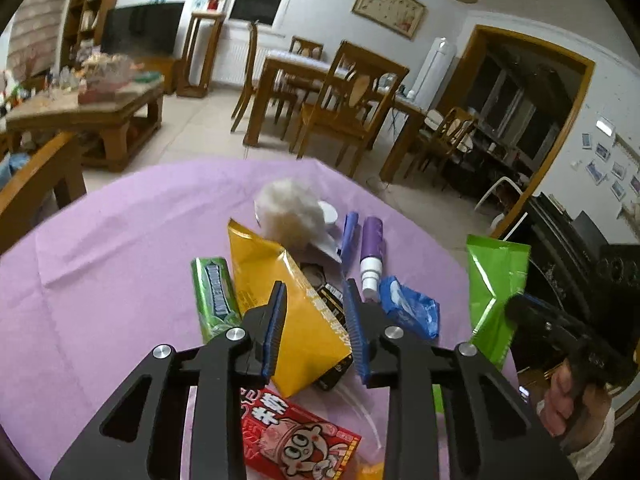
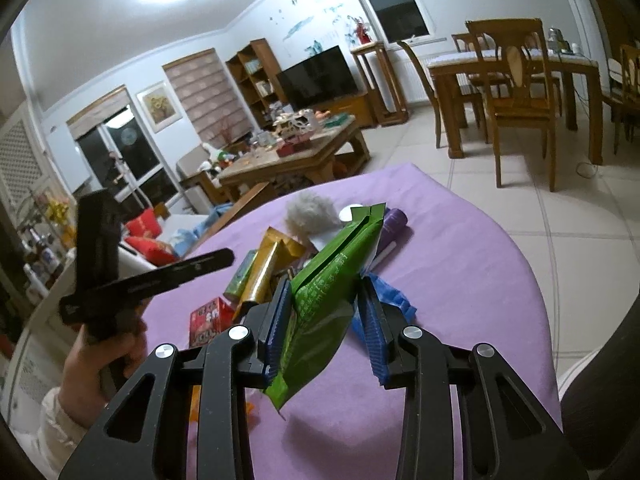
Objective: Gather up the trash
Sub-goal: 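Grasp the green snack bag with the right tool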
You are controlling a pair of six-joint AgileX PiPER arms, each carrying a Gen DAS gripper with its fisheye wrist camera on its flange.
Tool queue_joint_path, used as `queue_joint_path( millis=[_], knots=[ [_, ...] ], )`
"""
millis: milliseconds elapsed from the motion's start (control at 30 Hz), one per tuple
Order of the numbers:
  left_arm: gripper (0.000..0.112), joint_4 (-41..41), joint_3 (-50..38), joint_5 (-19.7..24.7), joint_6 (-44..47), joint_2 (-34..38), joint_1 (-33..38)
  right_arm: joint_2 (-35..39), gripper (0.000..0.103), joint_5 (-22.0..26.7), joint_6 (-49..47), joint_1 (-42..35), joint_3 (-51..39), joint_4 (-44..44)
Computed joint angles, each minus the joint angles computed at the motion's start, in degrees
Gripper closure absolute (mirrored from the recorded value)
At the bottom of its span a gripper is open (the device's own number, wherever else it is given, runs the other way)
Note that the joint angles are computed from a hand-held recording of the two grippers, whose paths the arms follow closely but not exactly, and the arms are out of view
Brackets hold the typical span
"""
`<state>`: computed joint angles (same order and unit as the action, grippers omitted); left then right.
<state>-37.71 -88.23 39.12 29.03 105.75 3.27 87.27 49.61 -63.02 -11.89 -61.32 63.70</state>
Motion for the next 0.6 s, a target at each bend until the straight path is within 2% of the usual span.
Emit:
queue_joint_path(
  millis=[33,67,100,133,233,333,400,433,467,533,600],
  knots=[
    [0.059,2.5,-1.7,0.8,-2.7,1.1,-0.7,0.1,0.068,1.0,-0.1,-0.7,-0.1,-0.1],
    [0.027,4.8,-3.2,1.2,-5.2,2.0,-1.3,0.2,0.068,2.0,-0.1,-1.5,-0.3,-0.4],
    [0.017,7.8,-3.5,-0.6,-8.4,2.5,-2.5,0.2,0.068,2.6,-0.4,-1.9,-0.3,-0.5],
    [0.017,10.1,-4.4,-1.3,-10.4,3.1,-3.2,0.1,0.068,3.4,-0.7,-2.4,-0.2,-0.7],
    [0.017,18.3,-10.0,0.6,-17.4,7.2,-5.5,-0.2,0.068,4.7,-1.3,-3.4,0.3,-1.1],
    [0.021,18.1,-15.2,3.0,-17.7,11.6,-5.1,-0.5,0.068,5.4,-1.7,-4.2,0.4,-1.3],
    [0.036,19.7,-17.1,3.0,-18.6,12.4,-5.0,-0.5,0.068,5.0,-1.9,-4.1,0.7,-1.2],
    [0.043,21.2,-18.9,4.3,-18.9,13.5,-5.1,-0.5,0.068,4.6,-1.9,-3.8,0.9,-1.1],
    [0.054,23.3,-23.0,8.0,-19.5,16.0,-5.4,-0.5,0.068,4.3,-1.8,-3.5,1.1,-1.0],
    [0.062,25.7,-26.4,11.6,-19.6,18.1,-5.8,-1.2,0.068,4.2,-2.3,-3.7,2.2,-0.5],
    [0.070,29.7,-27.9,12.8,-19.8,18.8,-6.6,-1.3,0.068,3.6,-2.0,-3.1,2.3,-0.4]
  ],
)
